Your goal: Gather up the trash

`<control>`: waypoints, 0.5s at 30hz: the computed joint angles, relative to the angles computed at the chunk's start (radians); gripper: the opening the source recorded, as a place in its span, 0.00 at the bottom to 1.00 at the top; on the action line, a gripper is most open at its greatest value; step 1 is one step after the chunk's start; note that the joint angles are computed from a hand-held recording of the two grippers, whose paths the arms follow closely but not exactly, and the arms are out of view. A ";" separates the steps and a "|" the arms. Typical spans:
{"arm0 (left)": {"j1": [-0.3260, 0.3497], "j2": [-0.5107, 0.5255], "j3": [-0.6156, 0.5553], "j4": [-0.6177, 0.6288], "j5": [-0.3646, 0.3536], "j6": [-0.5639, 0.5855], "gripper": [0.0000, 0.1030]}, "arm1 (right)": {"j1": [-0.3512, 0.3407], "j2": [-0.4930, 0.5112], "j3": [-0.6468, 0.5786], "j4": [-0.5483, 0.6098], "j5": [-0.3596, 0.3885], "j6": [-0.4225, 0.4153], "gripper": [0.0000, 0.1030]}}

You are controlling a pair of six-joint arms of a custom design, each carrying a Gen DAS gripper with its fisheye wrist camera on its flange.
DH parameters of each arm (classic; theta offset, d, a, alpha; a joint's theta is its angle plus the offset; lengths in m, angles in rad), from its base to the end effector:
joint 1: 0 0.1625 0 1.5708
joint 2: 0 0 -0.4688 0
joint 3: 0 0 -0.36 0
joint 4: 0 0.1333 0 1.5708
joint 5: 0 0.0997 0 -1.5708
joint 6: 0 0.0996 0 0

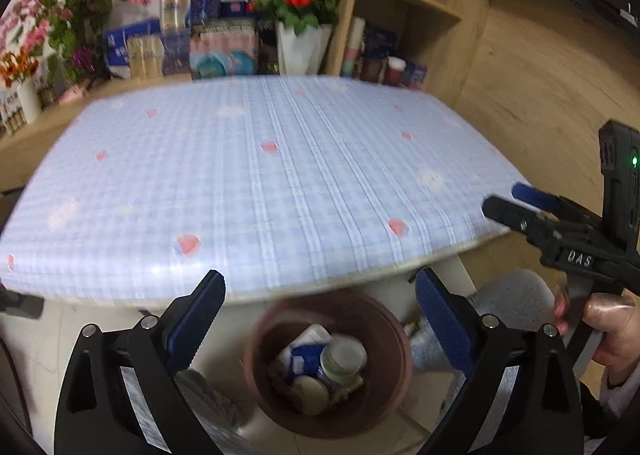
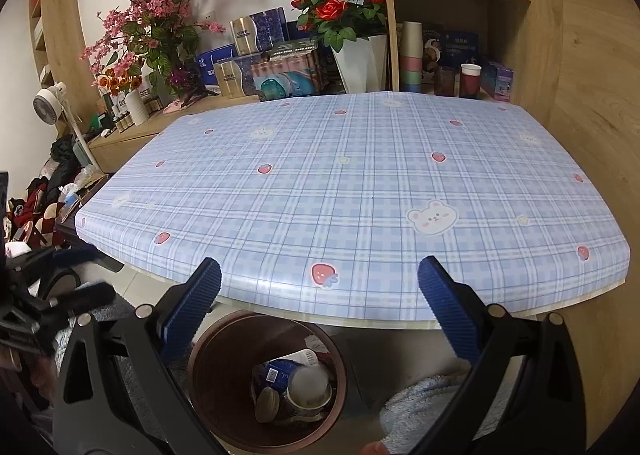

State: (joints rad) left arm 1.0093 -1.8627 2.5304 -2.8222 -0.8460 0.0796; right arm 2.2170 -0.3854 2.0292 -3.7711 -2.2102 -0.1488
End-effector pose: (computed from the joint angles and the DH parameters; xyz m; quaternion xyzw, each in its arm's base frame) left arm 0.0239 -0.3364 0.3813 0.1854 0.8820 -0.3423 0.2655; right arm 0.3811 -0.3827 -0.0355 0.2738 -0.8751 0.3271 0.2287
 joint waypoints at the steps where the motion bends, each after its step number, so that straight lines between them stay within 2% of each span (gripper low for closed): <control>1: -0.014 -0.005 -0.001 -0.036 0.022 0.025 0.91 | 0.007 -0.006 -0.010 0.017 -0.014 -0.004 0.94; 6: -0.078 -0.026 -0.051 -0.123 0.106 0.123 0.93 | 0.041 -0.054 -0.062 0.090 -0.032 -0.023 0.94; 10: -0.172 -0.040 -0.106 -0.185 0.208 0.218 0.94 | 0.077 -0.087 -0.115 0.127 -0.060 -0.055 0.94; 15: -0.273 -0.049 -0.159 -0.196 0.287 0.294 0.94 | 0.117 -0.116 -0.171 0.138 -0.078 -0.098 0.95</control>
